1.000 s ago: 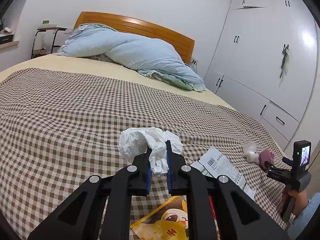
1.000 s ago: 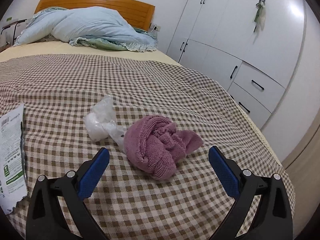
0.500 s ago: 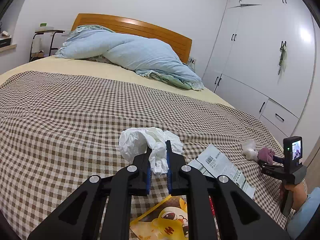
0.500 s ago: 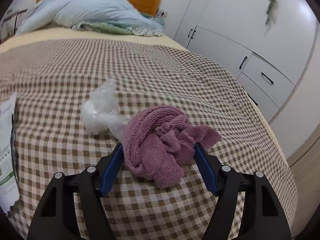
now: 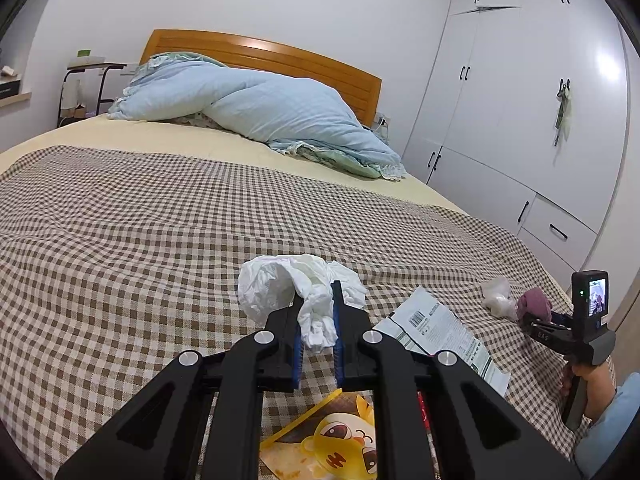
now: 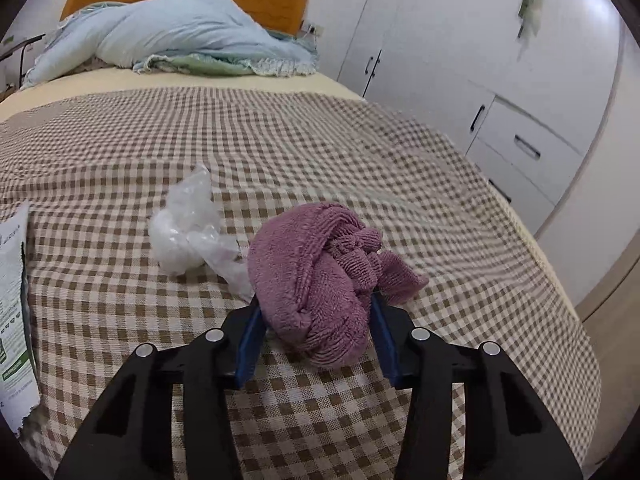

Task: Collect trash
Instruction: 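Lift the tissue and towel off the bed toward the floor bin with both tools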

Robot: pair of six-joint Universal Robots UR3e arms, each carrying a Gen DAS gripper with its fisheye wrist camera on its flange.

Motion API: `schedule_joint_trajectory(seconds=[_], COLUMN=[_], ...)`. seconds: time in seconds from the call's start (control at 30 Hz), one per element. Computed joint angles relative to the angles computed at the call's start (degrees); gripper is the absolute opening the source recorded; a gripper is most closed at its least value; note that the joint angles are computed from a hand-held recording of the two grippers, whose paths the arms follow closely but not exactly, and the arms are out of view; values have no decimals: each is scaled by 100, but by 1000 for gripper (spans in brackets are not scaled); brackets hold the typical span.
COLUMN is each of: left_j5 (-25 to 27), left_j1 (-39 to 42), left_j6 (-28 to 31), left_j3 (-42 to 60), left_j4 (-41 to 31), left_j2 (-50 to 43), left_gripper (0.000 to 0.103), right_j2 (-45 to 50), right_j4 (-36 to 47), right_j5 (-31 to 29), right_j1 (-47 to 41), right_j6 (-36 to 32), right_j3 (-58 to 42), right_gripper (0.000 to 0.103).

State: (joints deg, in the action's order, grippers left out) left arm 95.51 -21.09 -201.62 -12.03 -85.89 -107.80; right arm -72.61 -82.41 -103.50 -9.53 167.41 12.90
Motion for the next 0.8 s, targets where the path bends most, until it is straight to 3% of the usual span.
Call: schedule_joint_trajectory(seconds=[0.13,0.6,0.8], left_j5=[47,382,609], left_j1=[-37,-307,-498], left_j6=[26,181,256], left_j3=[-28,159,-364], left_j4=[44,111,473], left_j2=[8,-101,181], left_gripper=[9,9,9], right_j2=[-664,-1852,-2304], right_j4=[-1184,-2928,-3070], right_j5=[-465,-1123,-1402], right_j1=[332,962,1419], right_j6=[18,375,467], right_j3=[1426,3202,3462], right_gripper=[45,45,45])
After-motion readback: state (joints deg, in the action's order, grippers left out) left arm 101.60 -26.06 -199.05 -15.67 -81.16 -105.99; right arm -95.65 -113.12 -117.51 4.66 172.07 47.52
